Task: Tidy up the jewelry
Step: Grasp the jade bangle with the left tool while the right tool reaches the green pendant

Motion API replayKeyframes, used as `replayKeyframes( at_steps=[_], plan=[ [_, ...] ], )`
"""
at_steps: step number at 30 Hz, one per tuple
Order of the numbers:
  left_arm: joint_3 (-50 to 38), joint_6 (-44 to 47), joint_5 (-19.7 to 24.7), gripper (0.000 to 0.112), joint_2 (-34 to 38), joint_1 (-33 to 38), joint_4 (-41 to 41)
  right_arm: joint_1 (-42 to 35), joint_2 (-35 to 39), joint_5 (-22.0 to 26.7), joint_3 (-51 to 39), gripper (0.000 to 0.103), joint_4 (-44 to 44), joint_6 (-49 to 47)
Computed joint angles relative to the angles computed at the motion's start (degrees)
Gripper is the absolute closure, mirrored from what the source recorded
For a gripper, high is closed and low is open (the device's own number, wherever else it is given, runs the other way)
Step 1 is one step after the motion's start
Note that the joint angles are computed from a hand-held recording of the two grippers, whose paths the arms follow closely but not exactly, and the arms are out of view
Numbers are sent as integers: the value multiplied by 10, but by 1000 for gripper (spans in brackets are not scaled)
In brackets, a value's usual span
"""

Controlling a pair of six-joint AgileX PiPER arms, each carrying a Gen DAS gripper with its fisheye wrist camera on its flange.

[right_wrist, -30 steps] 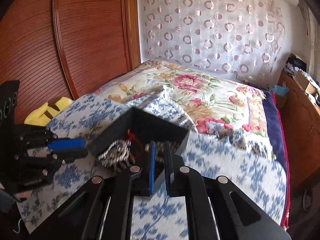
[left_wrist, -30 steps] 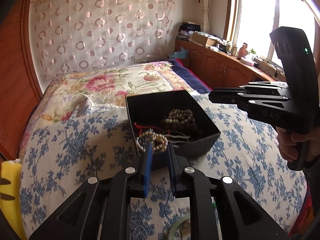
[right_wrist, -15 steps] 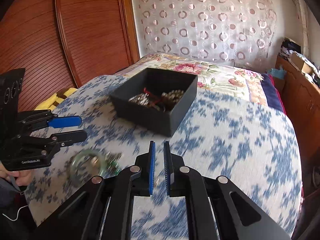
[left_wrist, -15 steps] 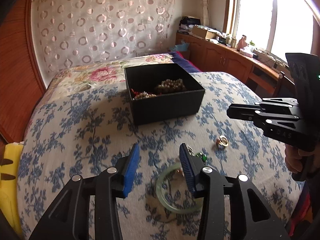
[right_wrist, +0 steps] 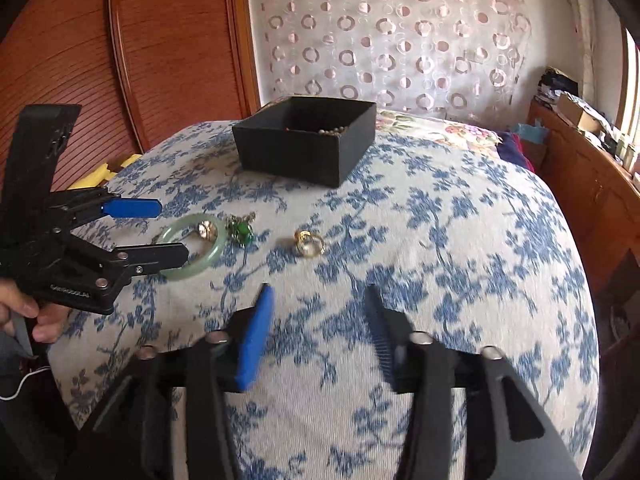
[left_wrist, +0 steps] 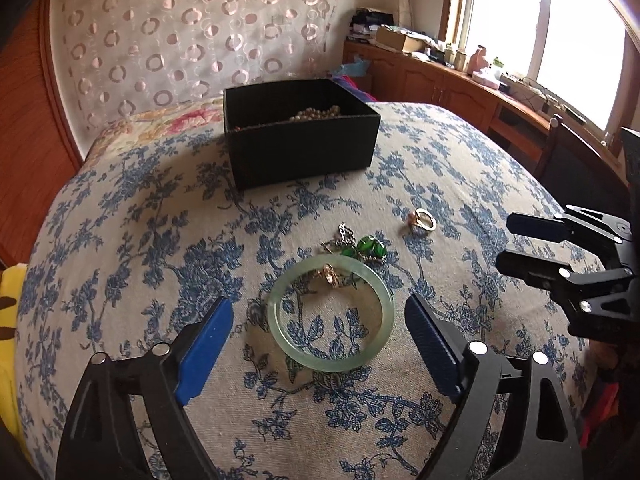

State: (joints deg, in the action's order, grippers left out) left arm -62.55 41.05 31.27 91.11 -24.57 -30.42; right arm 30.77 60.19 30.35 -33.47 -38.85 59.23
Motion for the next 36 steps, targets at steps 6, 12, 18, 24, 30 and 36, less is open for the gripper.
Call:
replayKeyframes(
  at_steps=[6, 12, 18, 24, 30, 36],
  plan=[
    [-11, -52, -4, 27, 19, -21, 49, 7, -8, -8, 18, 50, -23, 33],
    [-13, -109, -19, 27, 25, -44, 120, 35, 10, 11, 11, 46, -50, 54],
    [16, -73, -38, 43, 5, -44, 92, 29, 8, -1, 14, 46, -38, 44],
    [60, 31, -28, 43, -44, -12, -12, 34, 14, 10, 10, 46, -43, 49],
    [81, 105, -7, 43, -89, 35, -85, 50, 41, 28, -21, 46, -30, 22],
    [86, 146, 6, 43, -105, 70, -130, 34, 88, 9, -87, 62, 35, -82]
  ],
)
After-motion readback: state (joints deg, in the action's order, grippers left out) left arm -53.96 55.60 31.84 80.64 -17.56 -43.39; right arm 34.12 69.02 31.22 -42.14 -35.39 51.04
